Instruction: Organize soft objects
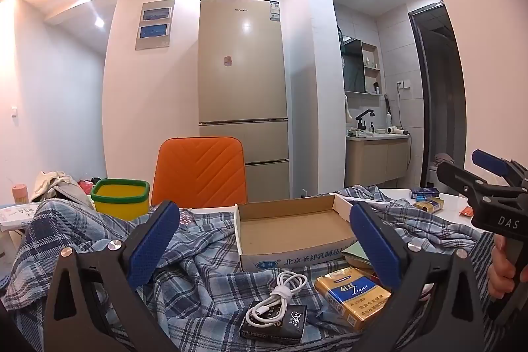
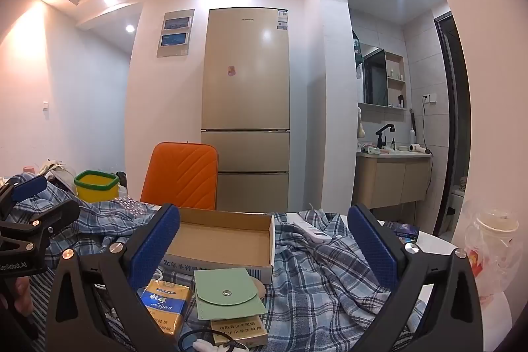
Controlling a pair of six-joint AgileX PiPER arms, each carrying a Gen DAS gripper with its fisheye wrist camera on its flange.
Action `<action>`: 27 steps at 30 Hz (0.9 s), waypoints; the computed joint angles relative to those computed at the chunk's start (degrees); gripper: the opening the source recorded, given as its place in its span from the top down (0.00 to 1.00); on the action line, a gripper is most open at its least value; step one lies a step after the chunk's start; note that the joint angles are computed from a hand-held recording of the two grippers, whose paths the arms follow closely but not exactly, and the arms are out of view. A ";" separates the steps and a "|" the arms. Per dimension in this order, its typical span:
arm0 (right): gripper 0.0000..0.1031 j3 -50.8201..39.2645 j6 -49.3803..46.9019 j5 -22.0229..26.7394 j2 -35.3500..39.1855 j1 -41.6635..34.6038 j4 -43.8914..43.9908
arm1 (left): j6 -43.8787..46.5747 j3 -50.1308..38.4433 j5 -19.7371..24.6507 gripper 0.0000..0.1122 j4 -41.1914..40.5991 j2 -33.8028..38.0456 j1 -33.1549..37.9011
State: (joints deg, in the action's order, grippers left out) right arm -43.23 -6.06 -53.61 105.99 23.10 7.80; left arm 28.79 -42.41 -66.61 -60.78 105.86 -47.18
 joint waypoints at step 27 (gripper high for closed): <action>0.00 -0.07 0.05 0.16 0.02 -0.07 -0.05 | -0.87 0.65 -2.22 0.08 0.16 0.12 -0.83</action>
State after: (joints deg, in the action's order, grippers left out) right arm -43.30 -6.00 -53.45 106.01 23.03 7.75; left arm 27.92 -41.76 -68.83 -60.62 105.97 -48.00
